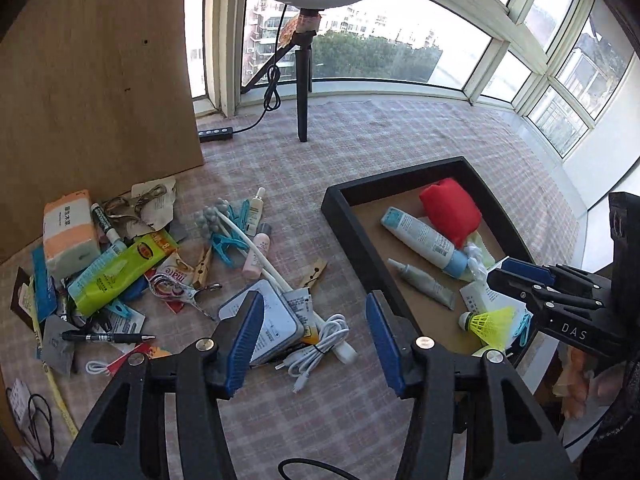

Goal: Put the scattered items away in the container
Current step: 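Move both grippers back over the pile of items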

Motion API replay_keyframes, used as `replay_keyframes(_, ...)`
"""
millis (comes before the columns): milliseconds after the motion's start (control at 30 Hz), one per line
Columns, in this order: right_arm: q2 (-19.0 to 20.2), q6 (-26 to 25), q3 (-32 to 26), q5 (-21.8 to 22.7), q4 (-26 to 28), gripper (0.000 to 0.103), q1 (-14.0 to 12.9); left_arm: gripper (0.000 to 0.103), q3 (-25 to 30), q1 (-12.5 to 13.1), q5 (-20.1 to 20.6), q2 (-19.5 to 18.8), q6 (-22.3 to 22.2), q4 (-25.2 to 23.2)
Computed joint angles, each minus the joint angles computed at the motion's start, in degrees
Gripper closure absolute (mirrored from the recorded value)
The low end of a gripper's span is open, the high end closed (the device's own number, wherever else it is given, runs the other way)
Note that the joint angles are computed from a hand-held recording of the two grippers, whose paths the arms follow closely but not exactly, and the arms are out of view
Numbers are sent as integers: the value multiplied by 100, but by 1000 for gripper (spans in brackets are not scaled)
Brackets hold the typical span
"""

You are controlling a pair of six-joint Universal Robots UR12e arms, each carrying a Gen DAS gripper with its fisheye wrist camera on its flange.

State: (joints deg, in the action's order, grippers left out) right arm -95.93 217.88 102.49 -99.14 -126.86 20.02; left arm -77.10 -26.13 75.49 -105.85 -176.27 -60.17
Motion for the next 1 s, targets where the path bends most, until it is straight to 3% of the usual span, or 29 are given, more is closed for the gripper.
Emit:
replay_keyframes(300, 589, -557, -444, 347, -6, 65, 278, 53, -697, 499, 229, 315, -343, -152)
replay_keyframes(600, 1076, -1089, -891, 652, 66, 65, 462, 53, -1219, 949, 465, 636, -722, 13)
replay_keyframes(1000, 1306, -1006, -1080, 716, 181, 65, 358, 53, -1847, 1618, 755, 1091, -1416, 133)
